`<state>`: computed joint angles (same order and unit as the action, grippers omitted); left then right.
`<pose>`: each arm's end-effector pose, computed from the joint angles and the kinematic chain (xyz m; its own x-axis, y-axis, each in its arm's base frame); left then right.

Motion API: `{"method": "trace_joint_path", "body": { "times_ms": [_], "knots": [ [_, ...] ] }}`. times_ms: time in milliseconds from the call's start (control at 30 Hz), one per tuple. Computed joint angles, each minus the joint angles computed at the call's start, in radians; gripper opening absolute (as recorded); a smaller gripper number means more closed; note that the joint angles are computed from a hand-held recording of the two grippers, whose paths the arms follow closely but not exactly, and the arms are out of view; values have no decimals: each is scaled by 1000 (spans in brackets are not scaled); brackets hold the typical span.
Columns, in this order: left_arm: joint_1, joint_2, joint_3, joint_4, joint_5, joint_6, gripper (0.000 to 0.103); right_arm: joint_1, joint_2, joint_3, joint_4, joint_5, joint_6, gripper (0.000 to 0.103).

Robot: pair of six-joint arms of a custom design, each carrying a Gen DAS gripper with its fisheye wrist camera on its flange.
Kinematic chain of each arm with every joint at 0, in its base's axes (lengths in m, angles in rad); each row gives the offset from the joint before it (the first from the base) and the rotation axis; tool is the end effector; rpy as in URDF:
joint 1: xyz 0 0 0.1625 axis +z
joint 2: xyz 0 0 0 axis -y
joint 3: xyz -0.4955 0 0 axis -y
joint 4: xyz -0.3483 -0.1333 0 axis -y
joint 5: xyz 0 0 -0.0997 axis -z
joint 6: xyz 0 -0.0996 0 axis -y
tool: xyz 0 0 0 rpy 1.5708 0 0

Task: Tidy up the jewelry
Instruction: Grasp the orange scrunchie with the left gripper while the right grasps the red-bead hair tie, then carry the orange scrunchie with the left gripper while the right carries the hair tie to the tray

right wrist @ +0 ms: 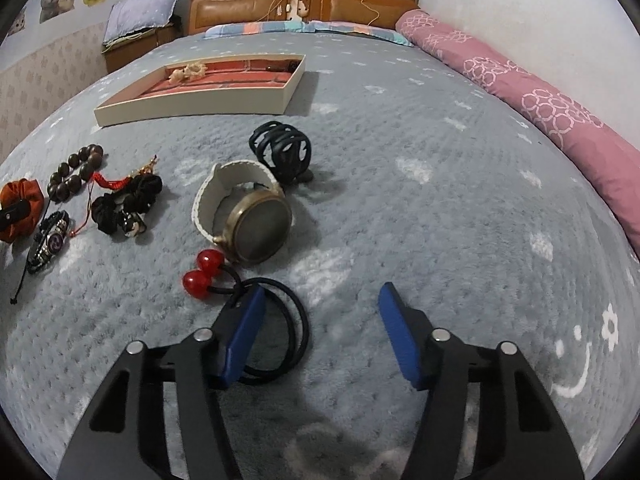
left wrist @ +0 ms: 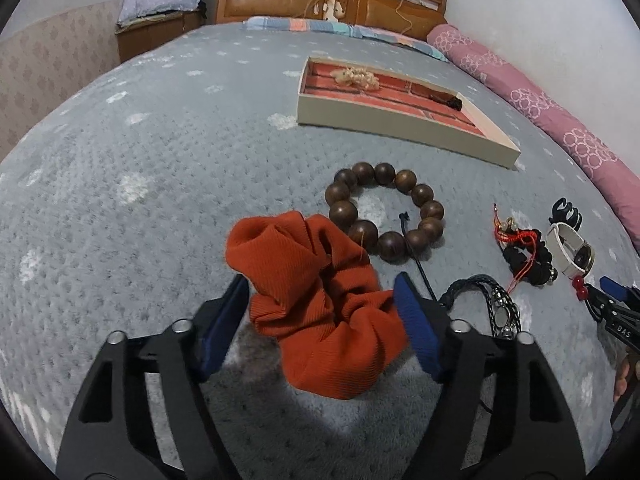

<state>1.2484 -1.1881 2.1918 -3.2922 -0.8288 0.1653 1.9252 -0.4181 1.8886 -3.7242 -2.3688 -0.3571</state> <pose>0.0333 -0.5336 0.3386 -0.7892 -0.0678 -0.6103 0.3736 0.7357 -0.5649 0.2694 -0.5496 0.0261 -0.6662 -0.0843 0.7410 -0.5359 0.7451 -0.3971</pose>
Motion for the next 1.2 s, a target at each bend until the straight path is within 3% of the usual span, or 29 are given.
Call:
{"method": "trace_joint_path", "body": {
  "times_ms": [167, 400, 600, 800, 1200],
  "knots": [
    [9, 4, -15, 43, -9, -16, 57, -1, -2, 5, 0, 16, -6, 49],
    [5, 9, -7, 31, -5, -5, 45, 2, -1, 12, -10, 40, -33, 19],
    [11, 0, -6, 37, -22, -14, 38, 3, -5, 17, -8, 60, -44, 5],
    [9, -6, -1, 39, -25, -24, 30, -1, -14, 37, -51, 98, -45, 3],
    [-14, -13, 23, -10, 2, -9, 27, 15, -20, 52, -160, 155, -95, 3]
  ]
}}
